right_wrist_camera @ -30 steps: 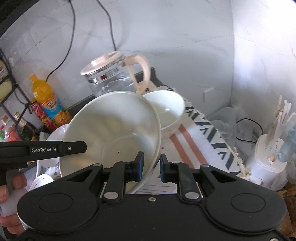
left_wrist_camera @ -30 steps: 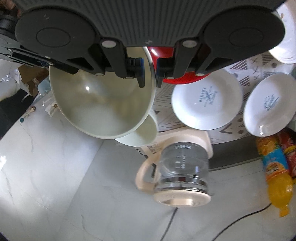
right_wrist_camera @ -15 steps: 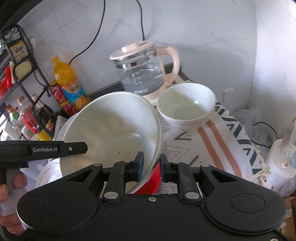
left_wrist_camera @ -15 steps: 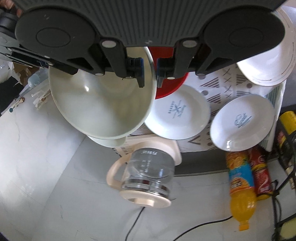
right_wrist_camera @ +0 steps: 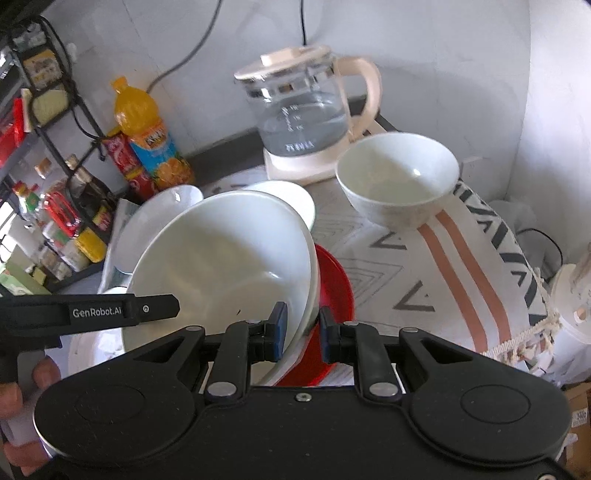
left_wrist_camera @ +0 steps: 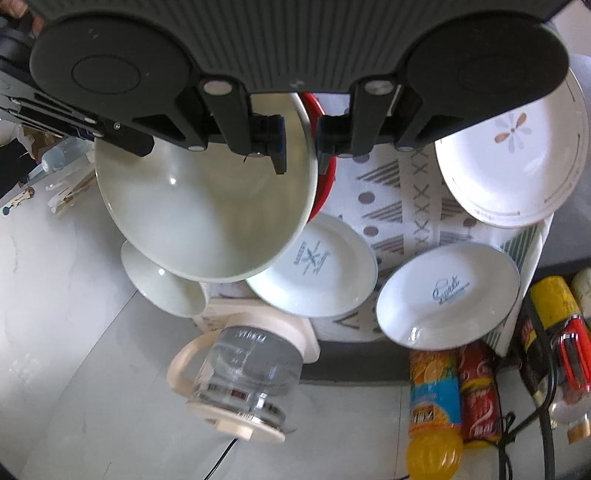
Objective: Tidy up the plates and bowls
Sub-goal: 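Carry the large white bowl with both tools and lower it into the red bowl, then open both tools to release the large white bowl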
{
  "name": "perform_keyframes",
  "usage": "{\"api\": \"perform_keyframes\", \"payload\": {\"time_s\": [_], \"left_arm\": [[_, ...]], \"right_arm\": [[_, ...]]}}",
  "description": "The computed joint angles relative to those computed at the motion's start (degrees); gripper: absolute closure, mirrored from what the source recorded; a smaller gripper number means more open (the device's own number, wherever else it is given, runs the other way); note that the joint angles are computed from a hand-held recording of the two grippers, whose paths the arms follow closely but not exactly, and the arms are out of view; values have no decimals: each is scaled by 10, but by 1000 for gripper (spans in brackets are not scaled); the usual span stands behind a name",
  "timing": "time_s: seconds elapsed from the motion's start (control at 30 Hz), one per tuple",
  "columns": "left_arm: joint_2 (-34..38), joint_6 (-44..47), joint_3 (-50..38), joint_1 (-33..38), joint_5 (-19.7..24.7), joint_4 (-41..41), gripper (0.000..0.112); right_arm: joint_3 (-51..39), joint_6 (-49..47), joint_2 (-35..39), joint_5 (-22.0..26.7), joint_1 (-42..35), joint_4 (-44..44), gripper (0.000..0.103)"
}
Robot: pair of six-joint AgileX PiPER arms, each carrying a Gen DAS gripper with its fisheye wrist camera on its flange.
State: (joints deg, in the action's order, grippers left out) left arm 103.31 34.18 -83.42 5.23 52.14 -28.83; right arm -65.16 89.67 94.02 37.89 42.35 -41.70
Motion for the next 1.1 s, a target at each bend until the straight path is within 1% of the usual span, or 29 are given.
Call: {"api": "perform_keyframes", "payload": {"time_s": [0.07,0.2,0.33,0.47,0.63,0.8,0.87,0.97,1.07,1.1], "left_arm": [[3,-4,11,-7,-15,6,99],[22,-14,10,-14,-16,18,99],[39,-44,4,-23,-20,34,99],[43,-44,12,-31,-40,42,99],[61,-68,-15,-35,-23,55,98],[67,-81,-36,-32,-1,58,93],[71,-87,-44,-30,8,56,92],[63,-79,-39,-29,-4,50,90],[71,-94,-57,-30,12,54,87],[72,-97,-60,-30,14,56,86]], "right_arm": [[-1,-6,9,-2,-6,8,86],[-10,-24,27,-6,-19,23,86],[-17,-38,42,-8,-32,35,86],[-23,-46,52,-10,-37,27,87],[-27,-54,56,-18,-47,32,88],[-25,-51,57,-20,-52,27,87],[-21,-51,55,-30,-56,27,87],[-21,-50,56,-36,-57,24,85],[-17,-42,49,-41,-56,15,84],[-11,-35,42,-48,-55,7,78]]}}
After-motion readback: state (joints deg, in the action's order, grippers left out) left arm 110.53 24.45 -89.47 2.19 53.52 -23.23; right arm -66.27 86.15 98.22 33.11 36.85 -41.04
